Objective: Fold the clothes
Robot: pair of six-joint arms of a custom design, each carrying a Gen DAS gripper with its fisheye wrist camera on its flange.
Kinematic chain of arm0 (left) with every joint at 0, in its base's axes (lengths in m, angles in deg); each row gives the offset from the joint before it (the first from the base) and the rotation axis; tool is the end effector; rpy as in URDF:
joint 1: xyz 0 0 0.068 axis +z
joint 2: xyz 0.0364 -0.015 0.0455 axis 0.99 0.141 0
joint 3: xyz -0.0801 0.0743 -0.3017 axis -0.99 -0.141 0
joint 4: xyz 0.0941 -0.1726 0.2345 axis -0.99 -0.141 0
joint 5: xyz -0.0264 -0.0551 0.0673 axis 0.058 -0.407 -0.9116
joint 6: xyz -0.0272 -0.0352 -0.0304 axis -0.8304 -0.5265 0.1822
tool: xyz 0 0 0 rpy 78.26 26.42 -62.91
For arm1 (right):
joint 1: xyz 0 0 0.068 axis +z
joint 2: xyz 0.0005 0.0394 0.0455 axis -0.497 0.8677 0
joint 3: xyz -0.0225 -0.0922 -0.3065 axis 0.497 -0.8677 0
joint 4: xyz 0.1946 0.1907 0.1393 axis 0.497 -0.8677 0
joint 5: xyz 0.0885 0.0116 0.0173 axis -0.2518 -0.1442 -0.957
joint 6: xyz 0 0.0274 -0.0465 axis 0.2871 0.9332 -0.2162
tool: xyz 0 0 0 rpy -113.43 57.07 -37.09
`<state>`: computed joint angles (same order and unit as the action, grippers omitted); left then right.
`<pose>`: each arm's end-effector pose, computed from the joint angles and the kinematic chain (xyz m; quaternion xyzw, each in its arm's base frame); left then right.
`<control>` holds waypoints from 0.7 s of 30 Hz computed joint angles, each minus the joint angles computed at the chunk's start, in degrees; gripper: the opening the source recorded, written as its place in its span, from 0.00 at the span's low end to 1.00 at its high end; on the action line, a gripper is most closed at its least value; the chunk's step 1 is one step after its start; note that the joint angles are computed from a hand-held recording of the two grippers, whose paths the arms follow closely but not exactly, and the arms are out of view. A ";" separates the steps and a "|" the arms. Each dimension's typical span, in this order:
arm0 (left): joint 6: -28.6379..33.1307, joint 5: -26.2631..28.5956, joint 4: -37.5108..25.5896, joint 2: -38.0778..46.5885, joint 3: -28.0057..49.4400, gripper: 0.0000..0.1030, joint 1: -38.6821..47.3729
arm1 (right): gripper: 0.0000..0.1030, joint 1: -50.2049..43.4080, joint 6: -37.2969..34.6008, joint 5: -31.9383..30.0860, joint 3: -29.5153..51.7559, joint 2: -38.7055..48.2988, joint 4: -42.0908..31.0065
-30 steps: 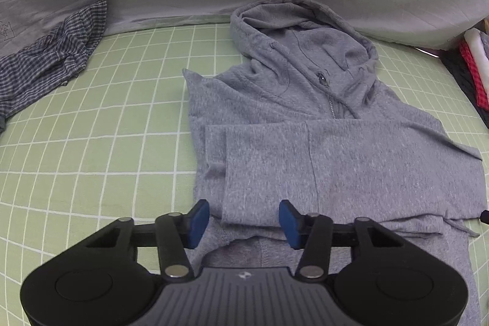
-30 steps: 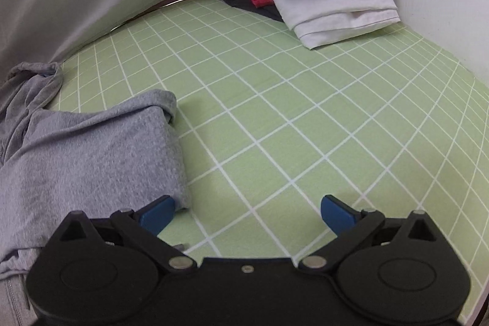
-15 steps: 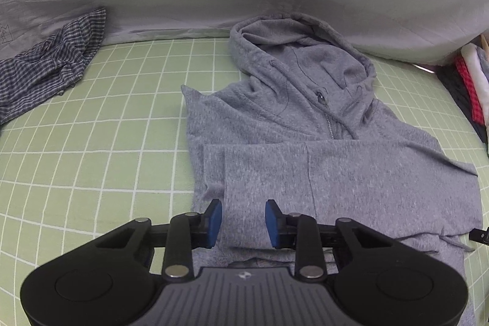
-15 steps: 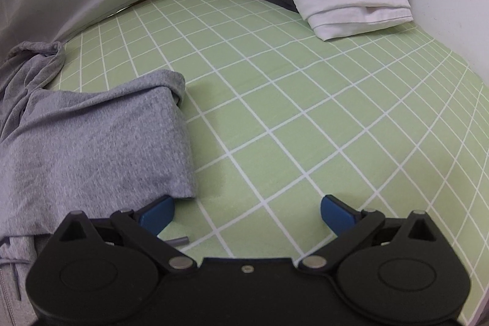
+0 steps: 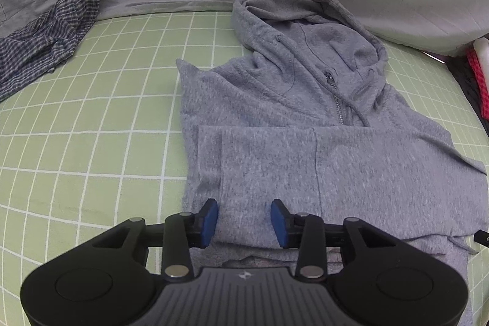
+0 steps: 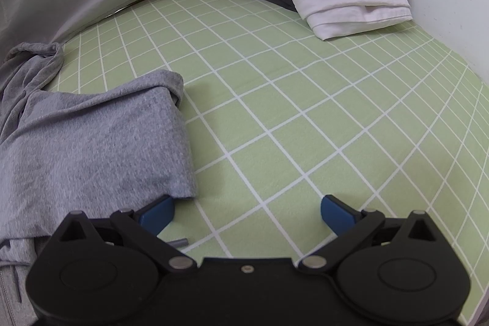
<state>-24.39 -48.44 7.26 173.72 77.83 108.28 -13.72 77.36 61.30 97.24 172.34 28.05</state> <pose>0.3021 0.1394 0.1178 -0.0523 0.9655 -0.0395 0.2521 0.2854 0.0699 0.1104 0.1971 0.9405 -0.0522 0.2717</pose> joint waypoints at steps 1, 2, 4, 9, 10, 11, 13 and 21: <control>0.30 -0.11 0.26 0.02 -0.12 0.40 -0.13 | 1.00 -0.01 0.02 -0.02 -0.01 -0.02 -0.05; 0.47 -0.03 0.48 0.18 -0.11 0.40 -0.16 | 1.00 -0.02 0.04 -0.03 -0.02 -0.05 -0.10; 0.73 0.58 0.69 0.49 -0.07 0.39 0.17 | 1.00 -0.02 0.02 -0.05 -0.05 -0.05 -0.09; 0.96 -0.04 1.30 -0.61 -0.67 0.14 0.42 | 1.00 0.13 -0.20 0.11 -0.32 -0.34 0.02; 1.06 0.49 1.40 -1.10 -0.93 0.13 0.63 | 1.00 0.11 -0.24 0.15 -0.38 -0.48 0.04; 1.11 1.04 1.65 -1.81 -1.35 0.11 0.81 | 1.00 0.09 -0.28 0.18 -0.44 -0.61 0.06; 1.97 1.80 2.33 -3.40 -2.29 0.10 1.04 | 1.00 0.05 -0.35 0.28 -0.57 -0.93 0.10; 1.58 7.51 1.51 -10.10 -2.80 0.10 5.73 | 1.00 0.04 -0.69 0.96 -0.90 -2.38 0.08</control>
<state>-22.81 -40.93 8.77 163.62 75.03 114.00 -13.68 76.67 62.25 96.34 169.97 28.12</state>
